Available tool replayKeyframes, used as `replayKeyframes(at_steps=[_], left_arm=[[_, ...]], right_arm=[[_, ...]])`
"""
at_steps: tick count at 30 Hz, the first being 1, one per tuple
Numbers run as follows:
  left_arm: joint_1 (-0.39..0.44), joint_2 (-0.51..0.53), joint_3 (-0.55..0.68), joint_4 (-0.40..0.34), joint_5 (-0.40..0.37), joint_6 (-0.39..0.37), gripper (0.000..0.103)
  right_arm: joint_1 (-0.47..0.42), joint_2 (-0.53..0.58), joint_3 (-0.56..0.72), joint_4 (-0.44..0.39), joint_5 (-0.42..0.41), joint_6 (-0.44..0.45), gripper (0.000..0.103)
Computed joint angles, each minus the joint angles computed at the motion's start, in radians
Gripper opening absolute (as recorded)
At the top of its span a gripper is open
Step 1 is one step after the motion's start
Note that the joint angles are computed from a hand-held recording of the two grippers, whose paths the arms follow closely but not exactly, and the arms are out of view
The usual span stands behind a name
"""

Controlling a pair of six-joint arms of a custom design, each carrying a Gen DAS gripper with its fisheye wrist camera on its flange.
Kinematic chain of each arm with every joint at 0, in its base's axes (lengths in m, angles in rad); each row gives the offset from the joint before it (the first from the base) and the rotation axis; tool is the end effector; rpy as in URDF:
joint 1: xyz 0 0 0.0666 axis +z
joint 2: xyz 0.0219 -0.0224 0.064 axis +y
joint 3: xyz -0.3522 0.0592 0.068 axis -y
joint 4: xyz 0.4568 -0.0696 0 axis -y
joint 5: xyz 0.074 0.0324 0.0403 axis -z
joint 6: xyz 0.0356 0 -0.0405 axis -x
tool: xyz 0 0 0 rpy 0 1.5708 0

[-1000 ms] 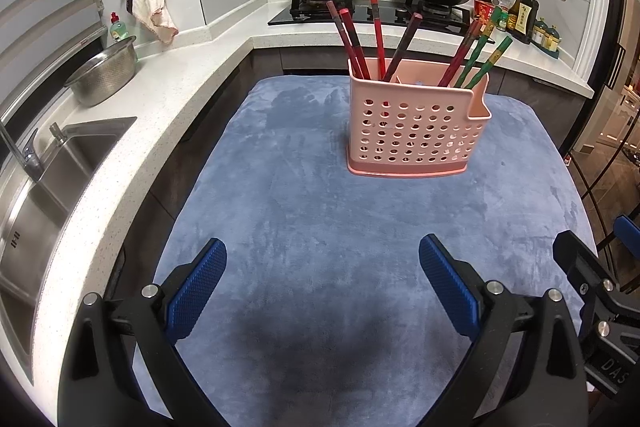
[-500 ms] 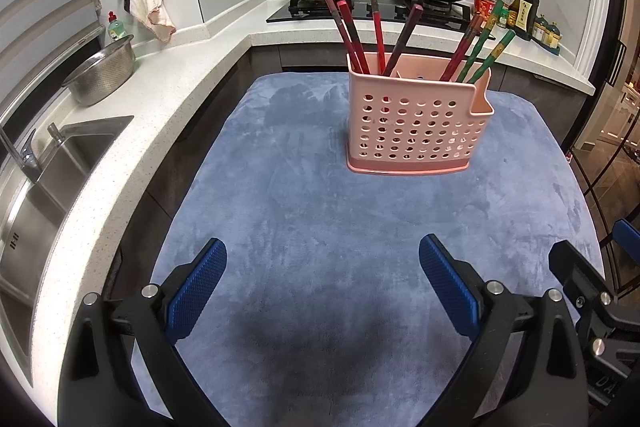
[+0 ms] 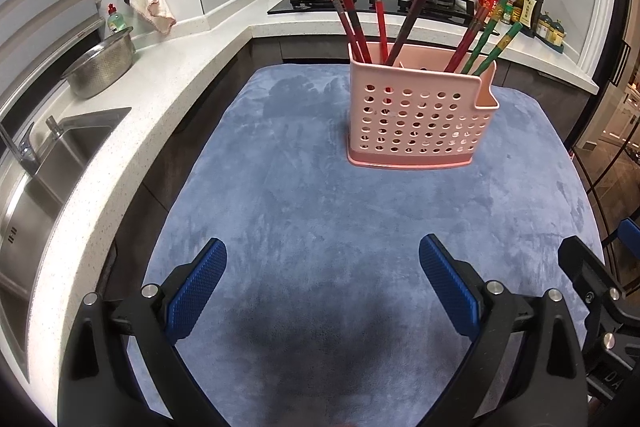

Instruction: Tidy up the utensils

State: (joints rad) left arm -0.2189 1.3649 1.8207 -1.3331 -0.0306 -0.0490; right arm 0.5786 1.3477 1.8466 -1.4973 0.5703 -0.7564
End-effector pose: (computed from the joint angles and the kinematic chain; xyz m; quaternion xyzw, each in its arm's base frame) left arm 0.4848 -0.1071 0.6059 0.1204 0.9326 -0.0145 0.3398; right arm 0.4022 0.2393 0.6202 0.1608 0.9099 -0.0442 0.3798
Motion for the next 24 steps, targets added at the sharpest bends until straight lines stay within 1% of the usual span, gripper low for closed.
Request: replayKeyframes(at_steps=[9,24], left_arm=[[-0.005,0.001,-0.001,0.005,-0.013,0.000,0.093],[-0.004,-0.002,-0.002,0.008,-0.010,-0.001,0.093]], right_arm=[[-0.001,-0.001,-0.005,0.002,-0.007,0.004,0.096],[-0.004,-0.007,-0.010,-0.002,-0.005,0.002,0.096]])
